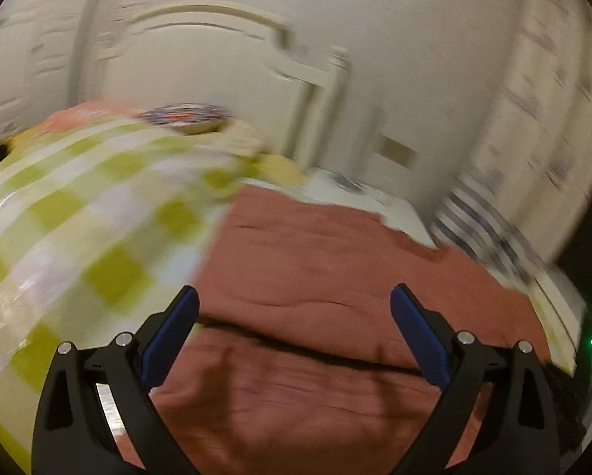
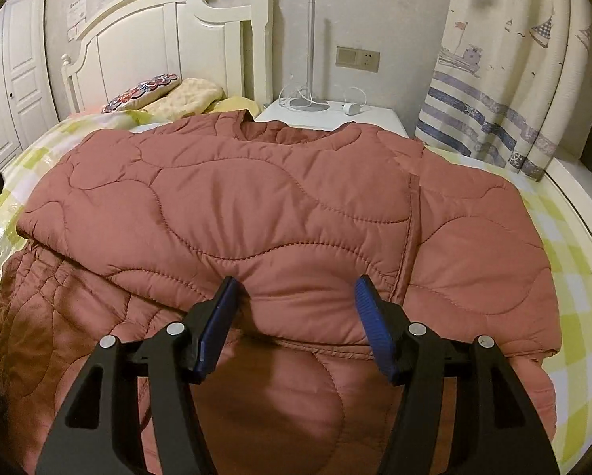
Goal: Fold large clothes
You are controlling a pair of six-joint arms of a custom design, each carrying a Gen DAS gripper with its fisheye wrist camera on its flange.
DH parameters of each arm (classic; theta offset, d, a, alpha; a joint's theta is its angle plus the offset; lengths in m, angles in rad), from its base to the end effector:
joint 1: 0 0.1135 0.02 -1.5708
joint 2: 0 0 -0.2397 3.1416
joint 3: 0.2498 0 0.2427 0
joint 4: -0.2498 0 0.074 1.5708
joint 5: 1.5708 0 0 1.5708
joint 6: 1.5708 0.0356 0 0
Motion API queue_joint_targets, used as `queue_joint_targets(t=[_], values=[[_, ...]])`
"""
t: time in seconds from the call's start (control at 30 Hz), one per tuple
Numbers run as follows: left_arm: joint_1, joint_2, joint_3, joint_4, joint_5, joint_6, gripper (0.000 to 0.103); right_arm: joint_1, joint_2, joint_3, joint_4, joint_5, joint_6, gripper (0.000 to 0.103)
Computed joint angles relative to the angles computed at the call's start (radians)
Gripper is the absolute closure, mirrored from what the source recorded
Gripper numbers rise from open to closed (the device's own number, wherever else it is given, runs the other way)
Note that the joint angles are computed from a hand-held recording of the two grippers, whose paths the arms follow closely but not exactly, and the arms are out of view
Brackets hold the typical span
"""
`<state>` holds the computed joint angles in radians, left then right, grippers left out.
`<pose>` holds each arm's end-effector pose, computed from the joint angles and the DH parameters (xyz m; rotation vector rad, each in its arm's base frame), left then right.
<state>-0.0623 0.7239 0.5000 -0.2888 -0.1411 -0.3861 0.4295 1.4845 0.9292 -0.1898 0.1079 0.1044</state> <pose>0.1782 -0.0061 0.2250 -0.4198 2.0376 -0.1270 0.2845 0.1261 0.2051 -0.3205 2.2928 0.1469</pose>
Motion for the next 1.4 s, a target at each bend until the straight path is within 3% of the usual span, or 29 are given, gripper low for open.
queue_joint_targets(t=[0.17,0.23,0.33,0.5,0.63,0.87,0.93,1.07,1.17,1.33,1.4], values=[[-0.083,0.304,0.122,0.013,-0.036,0.054,0.006,-0.029,-0.063,-0.067,0.068,-0.051,0.028,0.043],[-0.038,0.469,0.177,-0.022,0.021,0.051,0.006,-0.047,-0.076,-0.075,0.073,-0.074,0.048,0.043],[0.01,0.412,0.151,-0.01,0.084,0.039,0.005,-0.073,-0.086,-0.087,0.084,-0.109,0.071,0.043],[0.007,0.338,0.152,-0.07,0.089,0.016,0.005,-0.079,-0.096,-0.098,0.094,-0.113,0.068,0.043],[-0.006,0.332,0.229,-0.096,0.071,0.029,0.005,-0.081,-0.103,-0.105,0.1,-0.115,0.074,0.043],[0.096,0.658,0.391,-0.106,0.12,0.097,0.003,-0.077,-0.11,-0.111,0.1,-0.113,0.075,0.043],[0.072,0.65,0.415,-0.136,0.09,0.141,0.002,-0.076,-0.112,-0.112,0.098,-0.112,0.076,0.043],[0.117,0.633,0.502,-0.16,0.163,0.122,0.002,-0.073,-0.114,-0.113,0.095,-0.113,0.081,0.042],[0.123,0.716,0.618,-0.165,0.148,0.114,0.002,-0.076,-0.112,-0.111,0.095,-0.116,0.076,0.042],[0.138,1.05,0.877,-0.279,0.134,0.148,0.002,-0.076,-0.104,-0.106,0.089,-0.119,0.082,0.042],[0.117,1.056,0.816,-0.187,0.066,0.194,0.002,-0.078,-0.1,-0.102,0.085,-0.123,0.082,0.042]])
